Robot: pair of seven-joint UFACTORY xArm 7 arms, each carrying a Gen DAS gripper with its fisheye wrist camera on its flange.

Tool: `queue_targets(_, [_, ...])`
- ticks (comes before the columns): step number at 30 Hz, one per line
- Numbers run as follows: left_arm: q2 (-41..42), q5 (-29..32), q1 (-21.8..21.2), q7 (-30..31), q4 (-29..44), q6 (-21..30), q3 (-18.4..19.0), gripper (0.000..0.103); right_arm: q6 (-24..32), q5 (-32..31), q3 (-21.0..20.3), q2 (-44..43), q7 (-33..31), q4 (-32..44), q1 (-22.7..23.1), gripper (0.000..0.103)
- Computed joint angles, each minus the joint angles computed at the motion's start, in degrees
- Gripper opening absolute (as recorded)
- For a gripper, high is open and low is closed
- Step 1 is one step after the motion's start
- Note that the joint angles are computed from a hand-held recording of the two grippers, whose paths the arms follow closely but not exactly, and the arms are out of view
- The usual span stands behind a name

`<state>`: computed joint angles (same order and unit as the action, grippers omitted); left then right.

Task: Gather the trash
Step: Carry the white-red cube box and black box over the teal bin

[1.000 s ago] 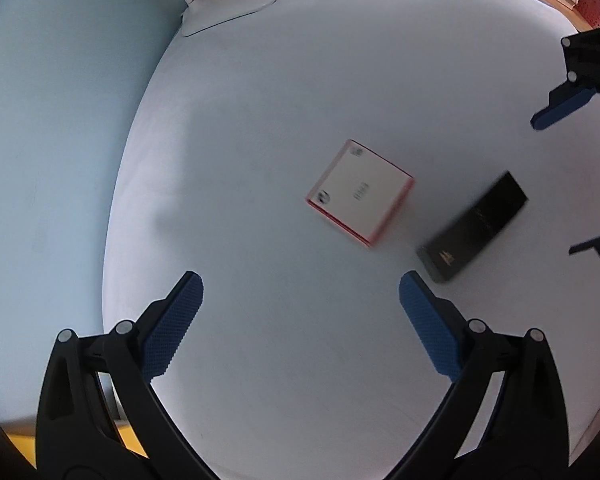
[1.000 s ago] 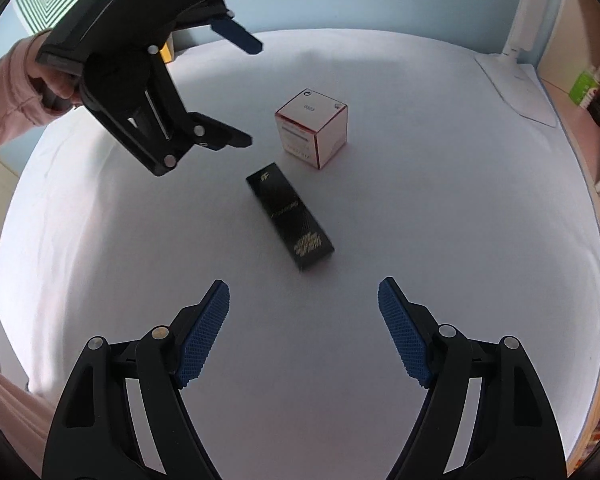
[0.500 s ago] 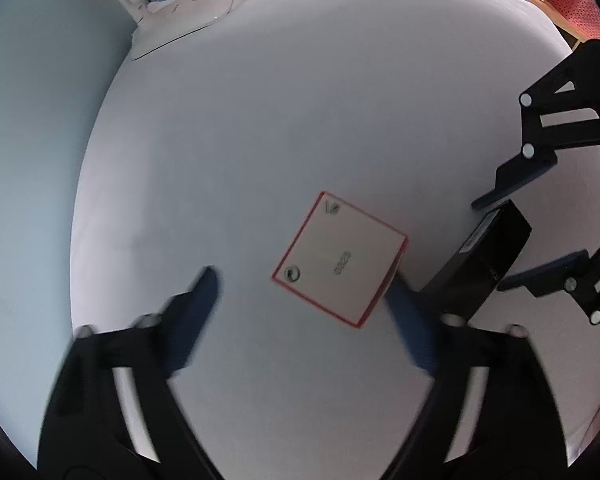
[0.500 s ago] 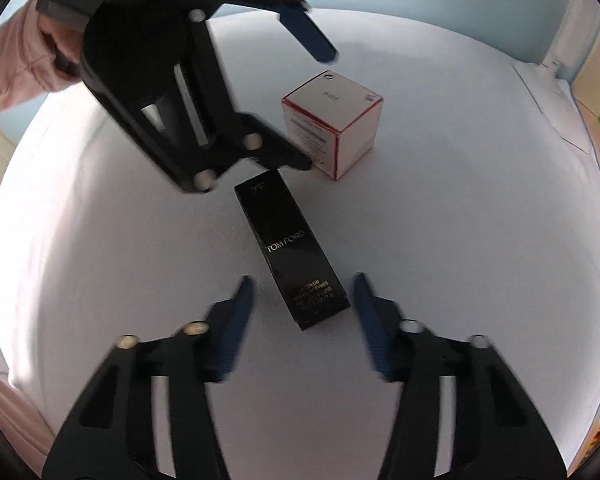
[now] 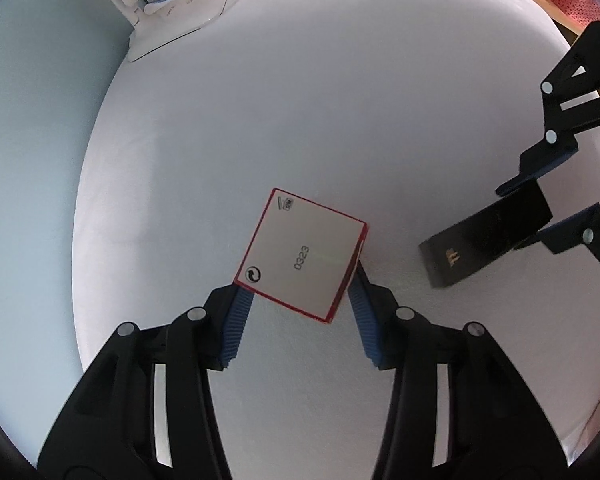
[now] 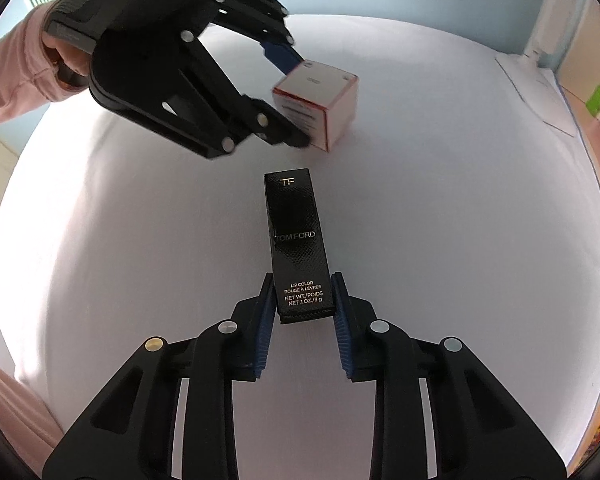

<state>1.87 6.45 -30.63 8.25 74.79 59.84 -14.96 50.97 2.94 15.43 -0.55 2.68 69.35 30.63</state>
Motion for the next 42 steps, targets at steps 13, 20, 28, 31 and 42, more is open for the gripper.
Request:
queue_targets(13, [2.23, 4.41, -3.3, -5.51, 6.46, 4.97, -1.39, 0.045, 0.64, -0.34, -0.21, -9.57, 4.7, -6.69, -1.07, 0.028])
queue_targets(20, [4.02, 5.76, -6.96, -9.61, 10.57, 7.46, -2.74, 0.045, 1.99, 0.27, 0.31, -18.1, 7.36, -12.65, -1.73, 0.028])
queue_targets(28, [7.37, 9.03, -13.66, -14.94, 17.33, 11.9, -4.2, 0.045, 5.63, 2.56, -0.05, -34.14, 9.98, -23.11, -1.59, 0.028])
queue_targets(31, [9.21, 9.67, -16.38, -16.85, 20.03, 13.36, -4.5, 0.045, 8.16, 3.52, -0.18, -40.51, 10.73, -26.56, -1.51, 0.028])
queue_targets(42, [18.32, 13.35, -30.09, -23.32, 33.47, 19.53, -4.62, 0.045, 23.86, 5.51, -0.26, -65.03, 14.13, -34.91, -2.36, 0.028])
